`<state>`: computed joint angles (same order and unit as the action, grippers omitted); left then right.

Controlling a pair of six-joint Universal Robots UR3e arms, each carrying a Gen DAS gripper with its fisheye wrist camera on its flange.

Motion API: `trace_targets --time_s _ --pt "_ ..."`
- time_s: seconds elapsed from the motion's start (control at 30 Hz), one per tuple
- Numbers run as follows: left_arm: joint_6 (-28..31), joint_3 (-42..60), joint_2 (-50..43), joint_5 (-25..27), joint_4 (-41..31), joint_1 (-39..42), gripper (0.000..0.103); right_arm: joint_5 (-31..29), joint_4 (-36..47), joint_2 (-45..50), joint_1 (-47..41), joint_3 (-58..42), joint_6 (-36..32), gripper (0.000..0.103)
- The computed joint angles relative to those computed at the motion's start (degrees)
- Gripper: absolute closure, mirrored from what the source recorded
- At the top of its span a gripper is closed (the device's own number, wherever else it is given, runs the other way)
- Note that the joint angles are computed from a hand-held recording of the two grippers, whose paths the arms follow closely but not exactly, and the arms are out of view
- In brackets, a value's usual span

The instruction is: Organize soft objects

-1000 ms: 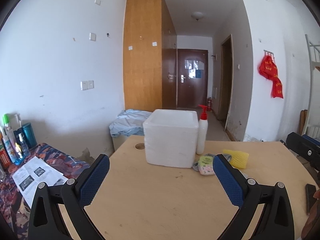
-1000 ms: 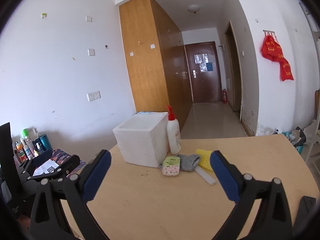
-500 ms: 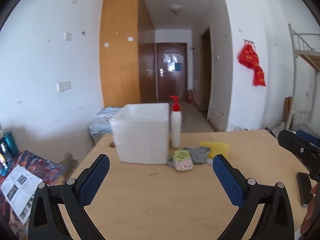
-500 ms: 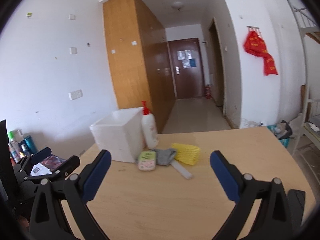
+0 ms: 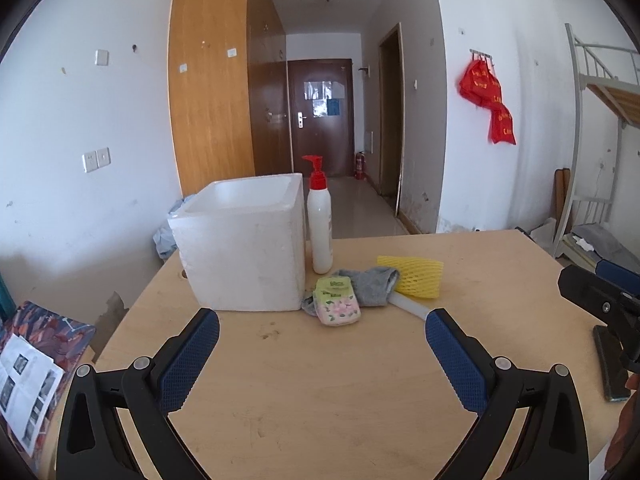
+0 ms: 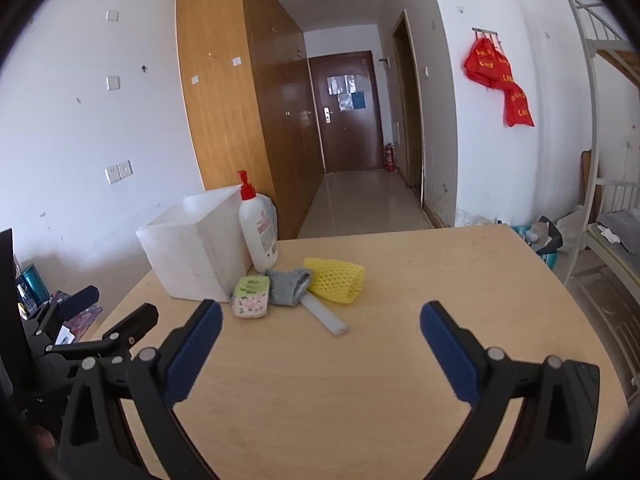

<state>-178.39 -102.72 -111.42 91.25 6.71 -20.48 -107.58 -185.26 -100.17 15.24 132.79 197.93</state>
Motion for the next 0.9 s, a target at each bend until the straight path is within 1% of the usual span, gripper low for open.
trace_targets --time_s 0.1,0.2,0.27,0.43,0.57,0.63,0.77,0.9 --pt "-0.03 1.71 -1.57 -1.19 -1.09 0.54 0.000 1.21 0.68 1.95 -1.15 -1.52 -0.65 0.002" --pt "0.54 4.90 -3.54 -1.38 -3.80 0.61 0.000 3.37 1.95 2.87 -3.18 -2.57 -1.68 0.002" --pt "0.80 7.21 -5.18 -0.55 -5.16 0.28 0.000 3.53 2.62 4.19 -3.65 -3.86 -2.07 0.002" --pt "0.99 14.34 -9.96 -0.81 -10.08 0.18 0.000 6.08 3.39 7.08 -6.51 -6.09 -3.73 0.002" --pt "1.00 20.56 -13.99 -3.39 -14.78 0.91 0.000 9.55 4.81 10.28 -9.79 -9.04 -5.29 0.002" --pt "1.17 23.77 -16.09 -4.28 -16.78 1.41 0.000 10.02 5.80 12.09 -10.38 -10.96 -5.86 0.002" --pt "-0.27 30.77 -20.68 -4.06 -21.06 1.63 0.000 11.73 8.40 17.30 -12.00 -16.38 -7.87 0.002" --pt "0.55 38.99 -26.13 -2.00 -25.25 0.38 0.000 13.45 10.77 21.70 -13.40 -21.42 -8.74 0.002"
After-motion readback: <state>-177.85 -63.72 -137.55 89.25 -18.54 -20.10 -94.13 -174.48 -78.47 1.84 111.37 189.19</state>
